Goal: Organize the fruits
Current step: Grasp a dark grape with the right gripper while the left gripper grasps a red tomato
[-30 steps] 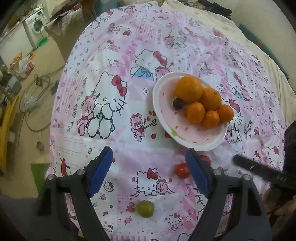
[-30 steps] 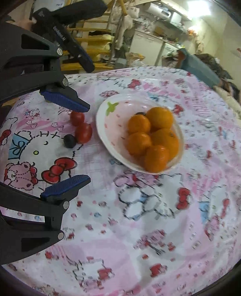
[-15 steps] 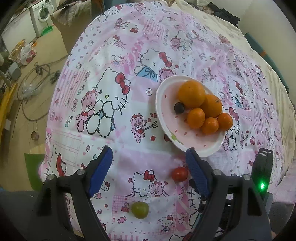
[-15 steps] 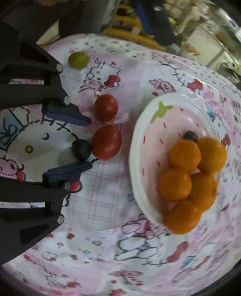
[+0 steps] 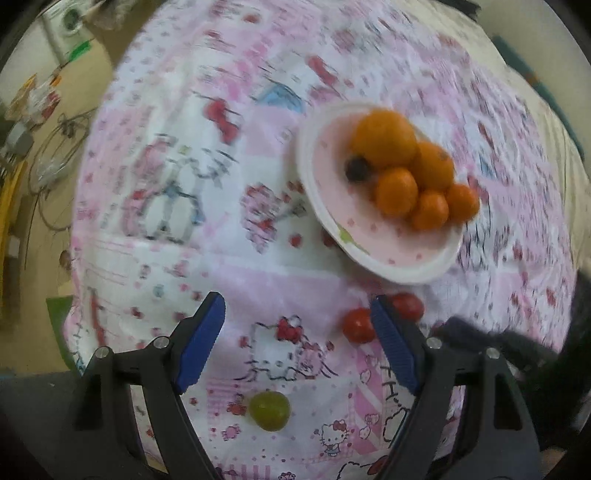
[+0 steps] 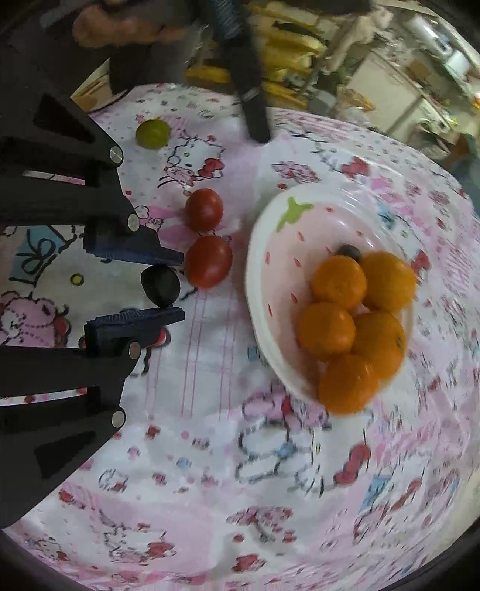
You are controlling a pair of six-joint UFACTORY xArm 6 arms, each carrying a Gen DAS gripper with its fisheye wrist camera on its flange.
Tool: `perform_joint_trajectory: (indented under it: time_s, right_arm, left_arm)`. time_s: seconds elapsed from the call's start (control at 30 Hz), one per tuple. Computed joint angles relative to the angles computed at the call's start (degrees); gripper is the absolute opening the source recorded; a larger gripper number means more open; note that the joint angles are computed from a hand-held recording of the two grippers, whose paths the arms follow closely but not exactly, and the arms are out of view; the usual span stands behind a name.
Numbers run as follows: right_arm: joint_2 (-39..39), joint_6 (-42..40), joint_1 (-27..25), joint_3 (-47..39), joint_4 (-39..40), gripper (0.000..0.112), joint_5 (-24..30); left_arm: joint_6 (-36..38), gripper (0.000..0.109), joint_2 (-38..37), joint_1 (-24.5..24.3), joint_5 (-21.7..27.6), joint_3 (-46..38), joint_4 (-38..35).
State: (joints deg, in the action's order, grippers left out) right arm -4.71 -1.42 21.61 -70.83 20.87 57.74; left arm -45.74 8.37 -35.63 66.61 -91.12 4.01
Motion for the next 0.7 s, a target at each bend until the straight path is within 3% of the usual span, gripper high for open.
perform_joint_trajectory:
  time_s: [0.37, 0.43, 0.5, 0.63, 0.7]
  right_arm:
    - [-3.4, 2.0, -5.0, 0.9, 5.7, 0.024, -3.4]
    - [-3.8, 2.0, -5.5, 1.0, 6.3, 0.024, -3.6]
    - [-4.0, 1.8, -6.1, 1.0, 6.9, 0.024, -3.4]
    - [-3.7, 1.1, -6.3, 0.3, 7.6, 0.024, -3.1]
    - [-3.6, 0.8, -6.1, 0.1, 7.7, 0.024, -3.2]
  left_arm:
    - [9.7, 0.074, 11.9, -4.5, 8.9, -13.4, 0.4]
    - [11.4, 0.065, 13.9, -5.0, 10.2, -15.6, 0.0]
    - [12.1, 0.063, 15.3, -5.1, 10.8, -17.0, -0.5]
    - [14.2, 0.035, 16.2, -5.5, 9.8, -17.8, -1.2]
    - [15.1, 0.026, 16.3, -5.8, 9.7, -18.1, -1.1]
